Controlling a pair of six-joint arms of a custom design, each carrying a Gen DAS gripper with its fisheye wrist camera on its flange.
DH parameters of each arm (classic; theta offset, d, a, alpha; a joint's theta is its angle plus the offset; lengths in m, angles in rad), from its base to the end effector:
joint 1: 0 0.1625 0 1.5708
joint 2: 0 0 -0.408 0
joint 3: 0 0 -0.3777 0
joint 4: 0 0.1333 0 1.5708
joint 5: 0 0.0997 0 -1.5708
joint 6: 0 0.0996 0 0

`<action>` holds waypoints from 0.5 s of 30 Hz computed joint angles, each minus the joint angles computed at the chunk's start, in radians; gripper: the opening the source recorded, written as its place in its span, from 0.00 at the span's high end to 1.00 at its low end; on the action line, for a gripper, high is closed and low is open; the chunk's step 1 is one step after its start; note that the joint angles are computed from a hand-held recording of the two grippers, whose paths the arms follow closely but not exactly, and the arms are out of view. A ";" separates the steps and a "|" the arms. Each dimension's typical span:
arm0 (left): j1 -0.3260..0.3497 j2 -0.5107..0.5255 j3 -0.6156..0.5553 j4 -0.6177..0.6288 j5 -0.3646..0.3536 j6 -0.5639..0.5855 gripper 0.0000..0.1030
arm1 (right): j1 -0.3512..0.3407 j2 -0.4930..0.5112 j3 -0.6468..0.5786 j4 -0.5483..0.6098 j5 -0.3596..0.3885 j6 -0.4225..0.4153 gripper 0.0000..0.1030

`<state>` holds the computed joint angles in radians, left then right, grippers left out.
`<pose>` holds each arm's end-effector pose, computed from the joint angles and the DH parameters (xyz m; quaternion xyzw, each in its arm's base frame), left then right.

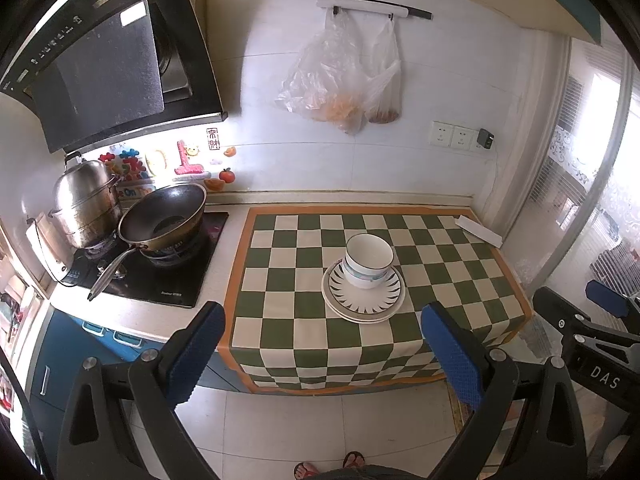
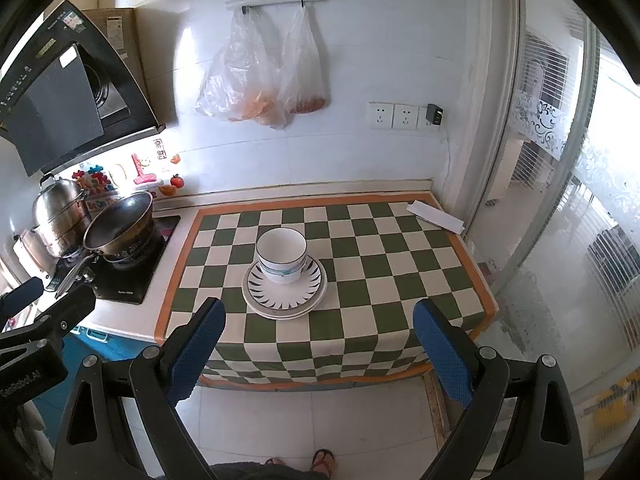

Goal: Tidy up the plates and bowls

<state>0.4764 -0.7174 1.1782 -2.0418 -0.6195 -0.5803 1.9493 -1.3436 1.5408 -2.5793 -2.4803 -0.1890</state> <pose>-0.5646 -0.5326 0.2060 0.2237 0.8604 -0.3432 0.3032 0.2634 -0.5144 0.5162 0.0647 -0.8410 0.3911 0.3682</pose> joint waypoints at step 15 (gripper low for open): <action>-0.007 0.004 0.003 0.017 0.001 -0.041 0.03 | -0.003 -0.007 0.010 0.001 0.010 0.009 0.03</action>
<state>0.4696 -0.7136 1.1807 -2.0245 -0.6187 -0.6210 1.9461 -1.3504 1.5505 -2.5788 -2.4704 -0.1802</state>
